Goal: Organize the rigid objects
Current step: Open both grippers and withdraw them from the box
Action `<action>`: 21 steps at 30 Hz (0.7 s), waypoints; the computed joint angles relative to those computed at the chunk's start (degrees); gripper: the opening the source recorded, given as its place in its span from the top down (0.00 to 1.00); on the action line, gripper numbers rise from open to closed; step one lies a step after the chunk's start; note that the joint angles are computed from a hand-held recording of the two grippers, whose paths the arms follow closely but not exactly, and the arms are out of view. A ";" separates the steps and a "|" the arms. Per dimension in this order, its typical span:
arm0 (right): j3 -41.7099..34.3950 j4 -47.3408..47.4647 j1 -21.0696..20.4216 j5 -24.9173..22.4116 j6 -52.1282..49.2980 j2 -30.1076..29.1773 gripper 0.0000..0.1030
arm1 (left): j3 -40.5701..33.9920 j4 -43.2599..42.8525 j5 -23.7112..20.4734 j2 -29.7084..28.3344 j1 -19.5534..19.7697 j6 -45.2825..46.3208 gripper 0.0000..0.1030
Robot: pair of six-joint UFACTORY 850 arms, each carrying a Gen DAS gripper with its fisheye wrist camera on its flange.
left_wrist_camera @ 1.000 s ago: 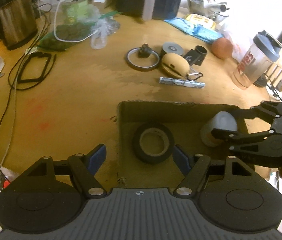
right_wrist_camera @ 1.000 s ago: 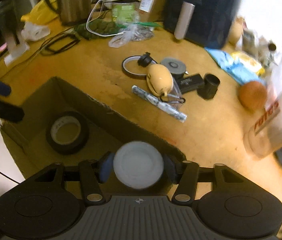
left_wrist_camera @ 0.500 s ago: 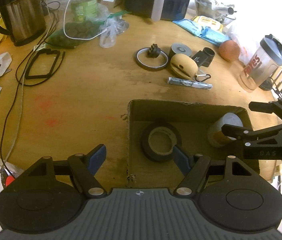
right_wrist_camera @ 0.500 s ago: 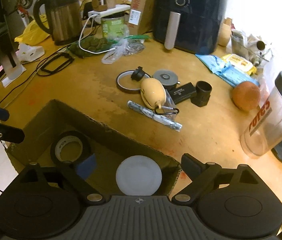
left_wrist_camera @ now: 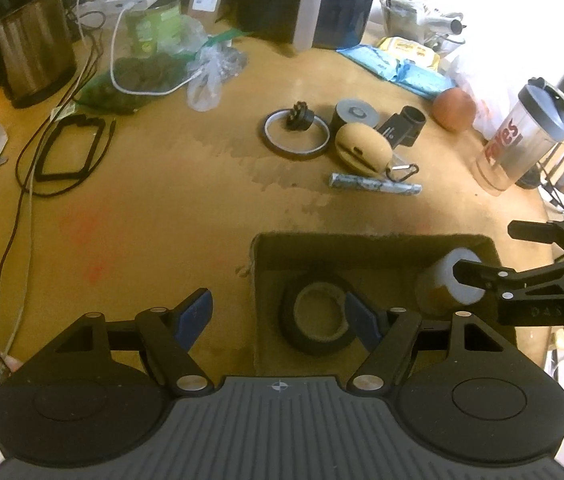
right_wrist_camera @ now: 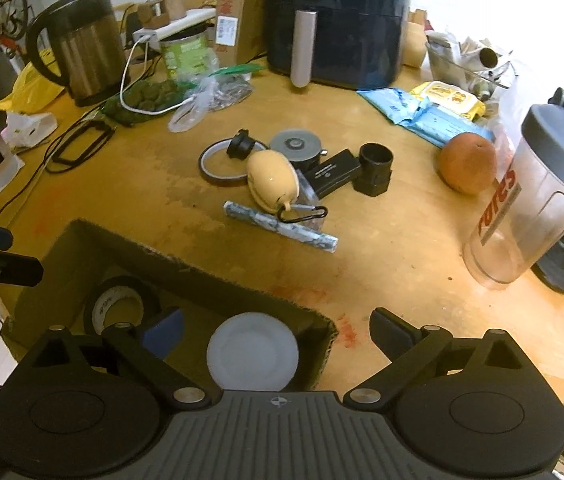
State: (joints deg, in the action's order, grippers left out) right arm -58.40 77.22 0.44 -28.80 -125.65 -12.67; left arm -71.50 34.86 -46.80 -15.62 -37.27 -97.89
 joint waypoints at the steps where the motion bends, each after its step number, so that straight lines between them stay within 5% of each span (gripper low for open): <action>1: -0.13 0.15 0.02 0.07 0.22 0.01 0.04 | -0.17 0.19 0.35 -0.16 0.31 0.33 0.29; 21: -6.48 -2.67 0.82 0.56 11.21 -2.67 0.04 | -3.81 2.81 8.59 -3.08 6.00 10.04 0.29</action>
State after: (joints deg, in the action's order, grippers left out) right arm -64.88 74.54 1.27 -28.23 -114.43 -15.34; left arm -75.32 37.67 -38.20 -18.70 -31.27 -87.85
